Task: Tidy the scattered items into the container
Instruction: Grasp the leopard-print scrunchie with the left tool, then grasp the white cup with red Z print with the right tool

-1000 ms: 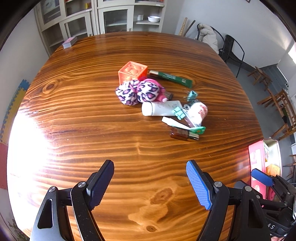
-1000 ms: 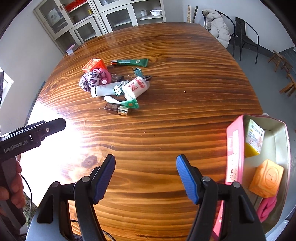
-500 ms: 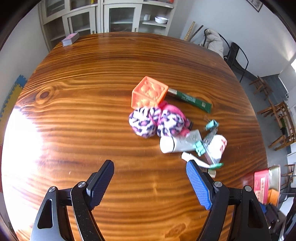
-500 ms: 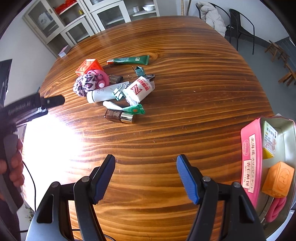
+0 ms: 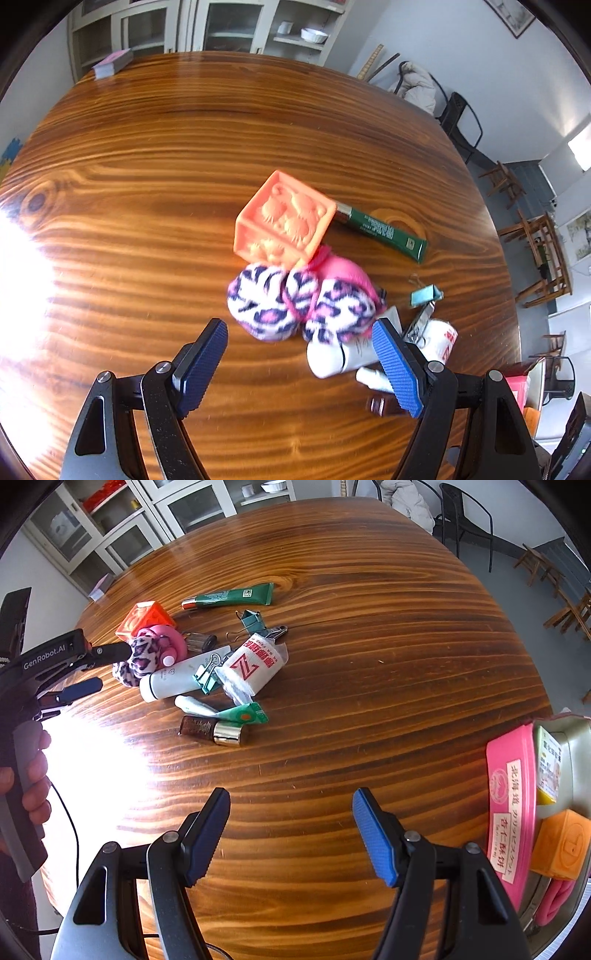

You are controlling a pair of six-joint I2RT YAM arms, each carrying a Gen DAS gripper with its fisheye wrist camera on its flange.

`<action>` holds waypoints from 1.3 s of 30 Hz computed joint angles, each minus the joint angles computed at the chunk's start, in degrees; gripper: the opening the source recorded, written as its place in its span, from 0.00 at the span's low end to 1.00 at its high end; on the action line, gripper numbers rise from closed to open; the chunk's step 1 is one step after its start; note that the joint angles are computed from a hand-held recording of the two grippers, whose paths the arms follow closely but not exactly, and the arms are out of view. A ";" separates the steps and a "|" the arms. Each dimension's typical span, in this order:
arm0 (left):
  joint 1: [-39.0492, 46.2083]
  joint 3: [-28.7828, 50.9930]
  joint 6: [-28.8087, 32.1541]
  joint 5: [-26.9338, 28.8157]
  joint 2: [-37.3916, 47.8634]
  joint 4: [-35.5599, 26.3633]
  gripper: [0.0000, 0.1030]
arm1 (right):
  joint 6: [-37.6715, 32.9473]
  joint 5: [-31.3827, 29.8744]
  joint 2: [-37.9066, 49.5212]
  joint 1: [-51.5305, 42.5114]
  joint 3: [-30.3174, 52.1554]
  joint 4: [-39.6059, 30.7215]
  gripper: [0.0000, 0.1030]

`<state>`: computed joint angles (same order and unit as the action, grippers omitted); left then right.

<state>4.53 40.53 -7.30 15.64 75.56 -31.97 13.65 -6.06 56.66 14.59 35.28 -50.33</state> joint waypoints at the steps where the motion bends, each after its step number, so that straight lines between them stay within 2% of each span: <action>1: 0.06 0.15 0.44 0.02 0.77 0.67 0.80 | 0.10 0.14 0.48 0.25 0.10 0.34 0.71; 4: 0.75 0.25 1.26 1.08 2.63 3.20 0.80 | 0.26 0.55 1.98 0.99 0.47 1.38 0.71; 6: 1.32 0.19 1.66 2.06 3.53 4.76 0.89 | 0.44 0.89 2.98 1.50 0.73 2.03 0.71; 7: 1.33 -0.31 1.60 2.06 3.52 6.21 0.97 | 0.53 0.95 3.36 1.65 0.77 2.27 0.71; 8: 1.24 -0.98 1.55 1.98 3.29 7.82 0.99 | 0.63 0.99 3.87 1.76 0.84 2.58 0.71; 10: 0.67 -1.46 2.32 1.63 4.12 10.09 0.99 | 0.86 1.20 4.73 1.88 0.91 3.16 0.71; 14: 0.18 -0.67 3.44 1.60 7.67 10.54 0.99 | 1.52 1.62 6.18 2.20 1.28 4.03 0.71; 18: 0.54 -1.94 4.88 2.36 7.45 11.91 0.99 | 1.79 1.82 7.57 2.04 1.70 5.04 0.71; 20: 1.32 -2.11 6.49 4.05 7.18 11.20 0.83 | 2.09 2.07 8.32 2.20 1.90 5.66 0.71; 21: 1.66 -2.14 7.09 4.37 6.76 10.51 0.83 | 2.19 2.14 8.74 2.28 1.99 5.98 0.71; 23: 2.38 -2.31 7.81 5.14 5.84 9.45 0.72 | 2.12 2.06 9.61 2.32 2.23 6.77 0.71; 31: 7.20 -3.83 10.04 7.90 -0.50 4.10 0.65 | 1.83 2.08 14.45 2.50 4.41 12.05 0.71; 39: 9.17 -5.78 11.66 8.04 -7.35 -1.75 0.65 | 0.83 0.14 22.01 0.92 7.79 18.80 0.71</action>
